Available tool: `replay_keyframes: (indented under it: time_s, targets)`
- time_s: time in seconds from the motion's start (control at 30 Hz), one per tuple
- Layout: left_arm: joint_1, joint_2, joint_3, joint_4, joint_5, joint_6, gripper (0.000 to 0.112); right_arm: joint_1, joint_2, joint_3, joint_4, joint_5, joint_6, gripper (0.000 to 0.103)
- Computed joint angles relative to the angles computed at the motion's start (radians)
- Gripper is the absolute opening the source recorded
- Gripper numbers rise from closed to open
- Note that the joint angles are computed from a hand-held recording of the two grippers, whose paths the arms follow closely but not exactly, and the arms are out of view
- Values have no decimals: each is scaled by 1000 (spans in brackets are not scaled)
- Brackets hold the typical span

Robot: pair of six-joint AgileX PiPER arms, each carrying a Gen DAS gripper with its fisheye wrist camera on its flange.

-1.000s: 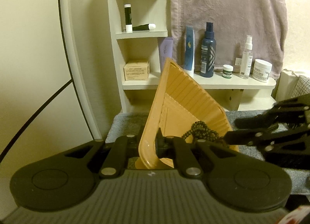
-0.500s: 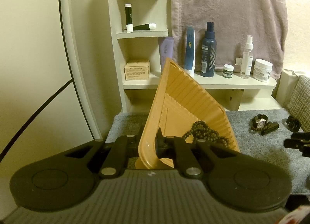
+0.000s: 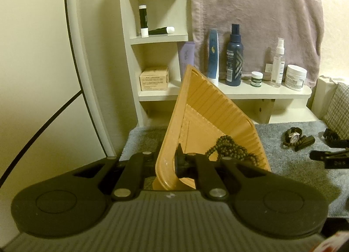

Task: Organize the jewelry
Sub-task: 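Grasp the black rectangular case with the right tool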

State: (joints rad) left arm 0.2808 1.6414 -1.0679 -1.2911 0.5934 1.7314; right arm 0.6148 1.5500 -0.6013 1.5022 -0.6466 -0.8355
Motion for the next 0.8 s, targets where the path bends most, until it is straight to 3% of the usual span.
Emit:
replay_keyframes:
  time_s: [0.3,0.67,0.73,0.8]
  targets:
    - [0,-2,2,0,0,3,7,-117,135,-115,-12,64,-105,86]
    - [0,-2,-3,13,-1,-16,7,-169,196,-128,-127,70,-32,86]
    - [0,-2,-3,13,-1,-16,7,-170,196,-113,-180,66,17,77]
    - [1,-2,-2,11,-2,-12,7,-160,194,-108,-175,52,6,76]
